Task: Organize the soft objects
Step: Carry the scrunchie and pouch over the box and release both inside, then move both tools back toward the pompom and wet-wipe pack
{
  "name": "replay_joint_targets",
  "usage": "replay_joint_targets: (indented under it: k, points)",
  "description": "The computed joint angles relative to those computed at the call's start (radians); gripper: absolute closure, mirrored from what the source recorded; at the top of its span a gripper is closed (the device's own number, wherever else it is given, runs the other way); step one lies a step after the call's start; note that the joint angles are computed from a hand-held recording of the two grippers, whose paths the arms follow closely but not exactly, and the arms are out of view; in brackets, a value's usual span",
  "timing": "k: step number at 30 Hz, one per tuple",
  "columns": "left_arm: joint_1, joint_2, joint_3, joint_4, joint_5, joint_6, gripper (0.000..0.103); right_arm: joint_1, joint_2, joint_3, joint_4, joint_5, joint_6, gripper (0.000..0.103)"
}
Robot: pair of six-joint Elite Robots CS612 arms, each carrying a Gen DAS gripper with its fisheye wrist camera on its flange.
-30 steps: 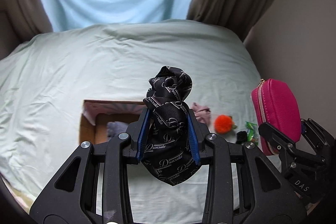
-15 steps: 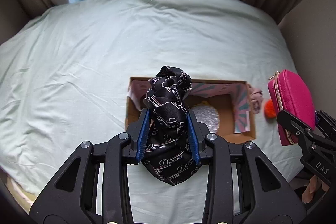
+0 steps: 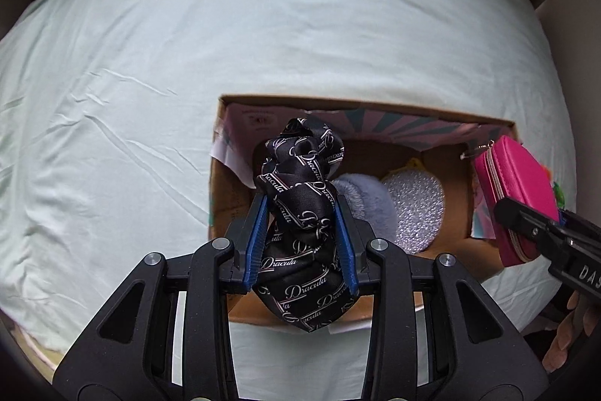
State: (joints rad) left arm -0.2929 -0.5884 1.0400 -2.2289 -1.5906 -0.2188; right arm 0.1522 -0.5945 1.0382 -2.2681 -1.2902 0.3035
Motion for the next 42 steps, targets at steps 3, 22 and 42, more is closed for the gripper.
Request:
replay_joint_targets:
  k: [3, 22, 42]
  points:
    - [0.0, 0.022, -0.025, 0.031, -0.008, 0.004, 0.072, -0.008, 0.035, -0.046, 0.066, 0.033, 0.042, 0.052]
    - [-0.017, -0.012, 0.033, -0.018, 0.003, 0.152, 0.001, -0.017, 0.089, -0.122, 0.097, 0.103, 0.052, 0.0]
    - [-0.026, -0.19, 0.254, -0.205, 0.034, 0.109, 0.0, 0.002, -0.071, 0.066, -0.058, 0.05, 0.017, 0.0]
